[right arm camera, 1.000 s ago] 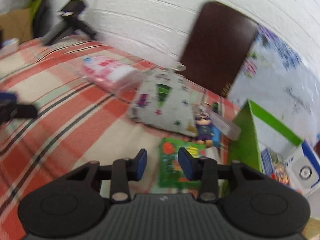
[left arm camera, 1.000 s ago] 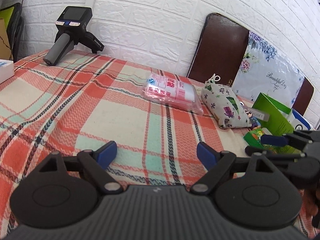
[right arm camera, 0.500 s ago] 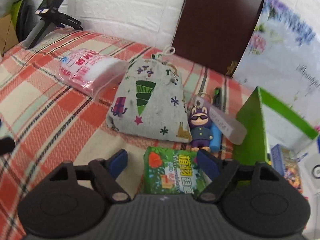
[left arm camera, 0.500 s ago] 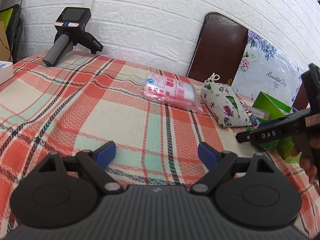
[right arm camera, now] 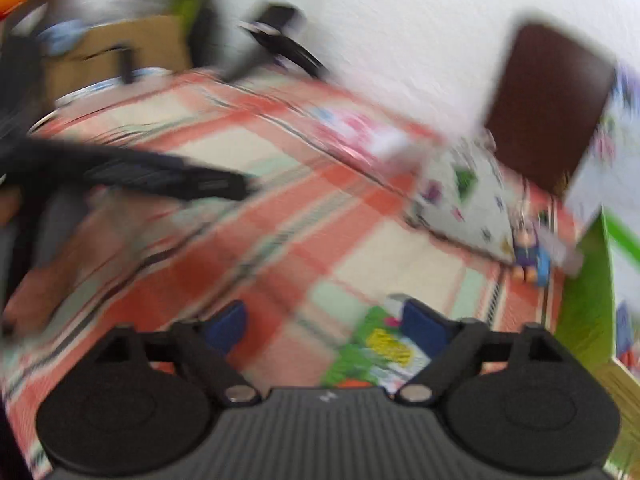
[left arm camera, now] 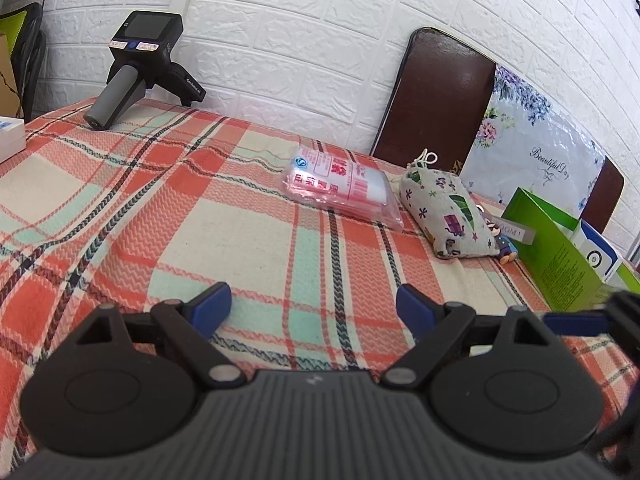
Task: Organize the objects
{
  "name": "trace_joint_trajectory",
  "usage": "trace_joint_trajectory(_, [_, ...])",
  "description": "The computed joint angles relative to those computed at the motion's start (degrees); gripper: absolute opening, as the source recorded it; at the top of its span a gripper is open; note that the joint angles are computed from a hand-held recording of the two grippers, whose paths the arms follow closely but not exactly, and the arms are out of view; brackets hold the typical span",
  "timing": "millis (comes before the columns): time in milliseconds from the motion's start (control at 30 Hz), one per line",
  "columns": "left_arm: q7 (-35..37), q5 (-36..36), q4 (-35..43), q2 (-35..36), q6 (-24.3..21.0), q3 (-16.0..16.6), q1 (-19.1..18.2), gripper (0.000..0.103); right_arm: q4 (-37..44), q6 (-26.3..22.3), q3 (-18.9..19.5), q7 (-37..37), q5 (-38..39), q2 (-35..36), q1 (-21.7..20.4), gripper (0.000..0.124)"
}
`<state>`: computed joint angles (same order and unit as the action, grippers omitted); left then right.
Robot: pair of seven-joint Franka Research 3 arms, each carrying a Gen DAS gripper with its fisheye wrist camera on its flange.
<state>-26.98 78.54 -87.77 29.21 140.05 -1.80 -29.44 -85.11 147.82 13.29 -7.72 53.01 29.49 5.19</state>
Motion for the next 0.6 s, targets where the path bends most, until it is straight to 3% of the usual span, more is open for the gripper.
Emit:
trace_joint_trajectory(33, [0.36,-0.21,0.04,0.02,0.13,-0.07,0.1,0.091,-4.36,4.92,3.81,-8.71,8.38,-2.25,-2.89,0.101])
trace_joint_trajectory(100, [2.94,-2.11,0.74,0.31,0.01,-0.56,0.51,0.091,-8.03,6.13,5.43,-14.08,16.6,-4.64,-5.17,0.103])
trace_joint_trajectory(167, [5.85,-5.38,1.87,0.53,0.09,-1.26,0.87,0.089,-9.36,5.53,3.07,-10.99,18.1,-5.81,-4.3,0.103])
trace_joint_trajectory(267, [0.1,-4.16,2.39,0.61,9.01,-0.79,1.31,0.086,-8.46,6.42,-0.54,-4.14,16.25,-5.28,-1.88,0.098])
trace_joint_trajectory(400, [16.56,-15.22,12.77,7.52,13.31,-4.5,2.95,0.075,-4.43,4.91,-3.37,10.0,8.88,-2.45,-0.09,0.091])
trace_joint_trajectory(467, [24.96,-21.71,18.79,11.54,12.21,-6.96,3.6,0.072,-2.55,3.57,-3.27,13.82,6.62,-1.03,-0.29,0.09])
trace_joint_trajectory(567, [32.93,-30.36,25.55,16.53,10.63,-9.98,4.58,0.059,-0.91,3.35,-2.98,17.44,2.62,0.59,0.17,0.082])
trace_joint_trajectory(600, [36.08,-33.87,27.97,18.44,9.63,-11.11,4.86,0.048,0.11,2.22,-2.81,18.53,1.34,1.3,0.01,0.075])
